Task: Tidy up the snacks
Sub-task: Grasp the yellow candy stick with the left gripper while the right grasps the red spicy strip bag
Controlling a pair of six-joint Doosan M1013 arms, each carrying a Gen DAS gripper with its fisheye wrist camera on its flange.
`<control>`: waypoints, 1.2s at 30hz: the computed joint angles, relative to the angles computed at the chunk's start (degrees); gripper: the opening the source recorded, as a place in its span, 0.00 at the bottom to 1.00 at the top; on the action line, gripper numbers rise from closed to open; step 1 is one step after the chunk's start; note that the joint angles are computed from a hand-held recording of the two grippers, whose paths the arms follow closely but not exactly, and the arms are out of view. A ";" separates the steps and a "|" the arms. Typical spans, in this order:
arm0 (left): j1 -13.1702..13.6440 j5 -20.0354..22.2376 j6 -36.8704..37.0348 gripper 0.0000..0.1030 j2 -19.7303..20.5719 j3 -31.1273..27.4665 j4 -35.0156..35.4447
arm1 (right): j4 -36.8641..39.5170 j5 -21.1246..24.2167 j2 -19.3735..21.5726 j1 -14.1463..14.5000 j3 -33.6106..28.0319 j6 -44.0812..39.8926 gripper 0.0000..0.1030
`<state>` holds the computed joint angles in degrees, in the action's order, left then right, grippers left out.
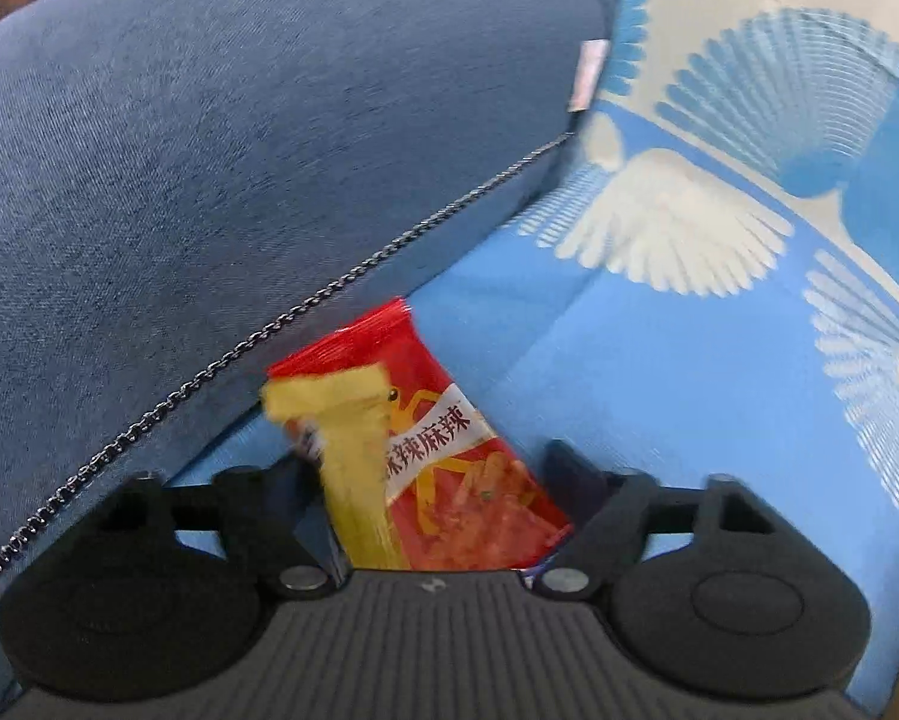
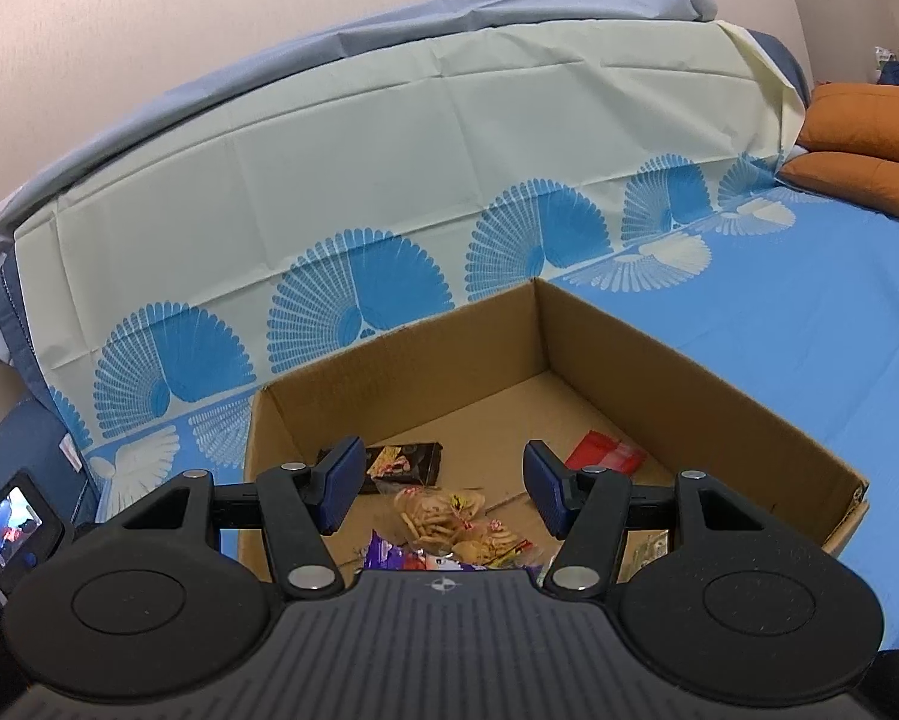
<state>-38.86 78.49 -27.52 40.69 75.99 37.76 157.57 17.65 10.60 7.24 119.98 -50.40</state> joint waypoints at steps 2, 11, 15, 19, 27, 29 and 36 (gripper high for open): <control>-0.53 -1.83 0.98 0.63 -0.88 1.00 0.08 | 0.88 -0.06 -0.01 0.18 0.01 -0.96 0.59; -3.90 -13.29 2.03 0.50 -6.40 8.21 -1.91 | 5.15 -0.29 0.01 0.93 0.17 -6.31 0.59; -6.86 -20.48 4.48 0.50 -9.80 12.53 -4.22 | 10.12 0.56 -0.10 1.66 0.76 -12.84 0.59; -9.93 -28.30 9.44 0.51 -12.56 16.00 -7.79 | 14.70 3.85 -0.73 2.26 2.08 -19.65 0.59; -12.87 -35.90 16.86 0.64 -17.22 22.20 -7.62 | 10.57 8.35 -2.38 2.63 4.85 -20.64 0.60; -12.78 -39.17 19.77 0.63 -18.05 23.65 -9.82 | 8.75 8.80 -2.84 2.69 5.61 -19.91 0.60; -10.71 -36.81 31.49 0.16 -16.36 21.44 -19.28 | -4.50 13.91 -4.54 2.46 8.43 -13.83 0.62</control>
<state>-49.58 41.68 3.97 24.34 97.43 18.48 153.07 31.56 6.05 9.69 128.41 -64.23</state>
